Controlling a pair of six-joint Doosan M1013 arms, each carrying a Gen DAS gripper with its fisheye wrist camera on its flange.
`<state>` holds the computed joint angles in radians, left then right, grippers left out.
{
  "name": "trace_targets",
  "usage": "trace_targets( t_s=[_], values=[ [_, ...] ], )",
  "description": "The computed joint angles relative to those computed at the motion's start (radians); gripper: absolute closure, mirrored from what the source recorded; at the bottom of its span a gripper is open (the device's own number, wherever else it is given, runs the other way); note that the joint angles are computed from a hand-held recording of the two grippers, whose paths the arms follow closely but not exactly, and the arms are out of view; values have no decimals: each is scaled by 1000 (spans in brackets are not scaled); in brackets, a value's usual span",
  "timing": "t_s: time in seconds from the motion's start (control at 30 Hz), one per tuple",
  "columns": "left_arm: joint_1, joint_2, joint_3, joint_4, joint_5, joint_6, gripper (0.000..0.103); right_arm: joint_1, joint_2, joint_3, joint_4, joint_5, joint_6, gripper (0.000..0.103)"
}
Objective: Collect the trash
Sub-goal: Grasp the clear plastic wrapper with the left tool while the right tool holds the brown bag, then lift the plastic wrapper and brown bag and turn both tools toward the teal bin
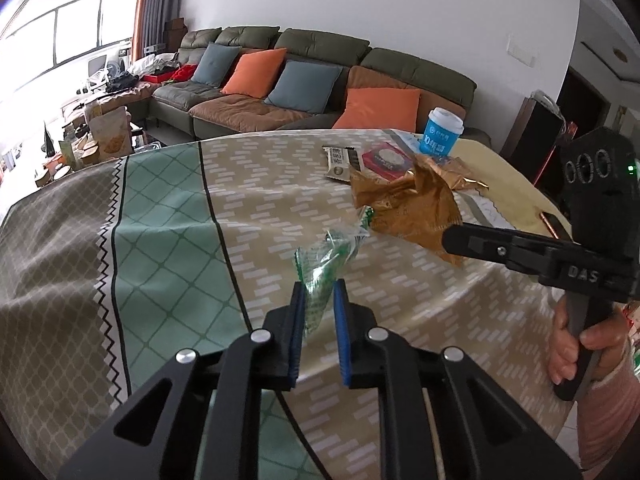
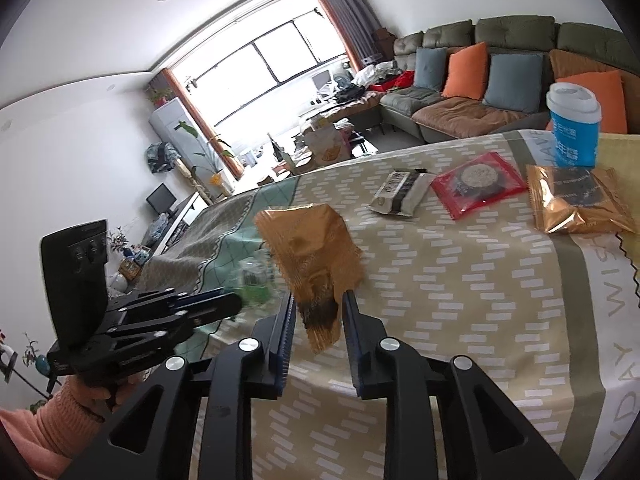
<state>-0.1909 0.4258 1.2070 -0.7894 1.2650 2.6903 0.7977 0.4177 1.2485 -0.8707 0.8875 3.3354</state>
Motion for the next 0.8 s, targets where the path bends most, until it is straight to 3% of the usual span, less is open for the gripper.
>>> trace_targets(
  t_s=[0.13, 0.27, 0.37, 0.43, 0.5, 0.8],
  values=[
    [12, -2, 1, -18, 13, -6, 88, 2, 7, -13, 1, 39, -5, 63],
    [23, -4, 3, -31, 22, -12, 88, 3, 20, -35, 2, 77, -31, 62],
    [29, -8, 7, -37, 25, -15, 88, 4, 22, -40, 0, 94, -24, 72],
    [34, -7, 6, -42, 32, -17, 88, 4, 19, -34, -2, 97, -10, 89],
    [39, -8, 7, -49, 37, -18, 88, 2, 15, -28, -4, 97, 1, 94],
    [69, -8, 7, -68, 55, -50, 89, 8, 0, 2, -56, 46, 74, 99]
  ],
)
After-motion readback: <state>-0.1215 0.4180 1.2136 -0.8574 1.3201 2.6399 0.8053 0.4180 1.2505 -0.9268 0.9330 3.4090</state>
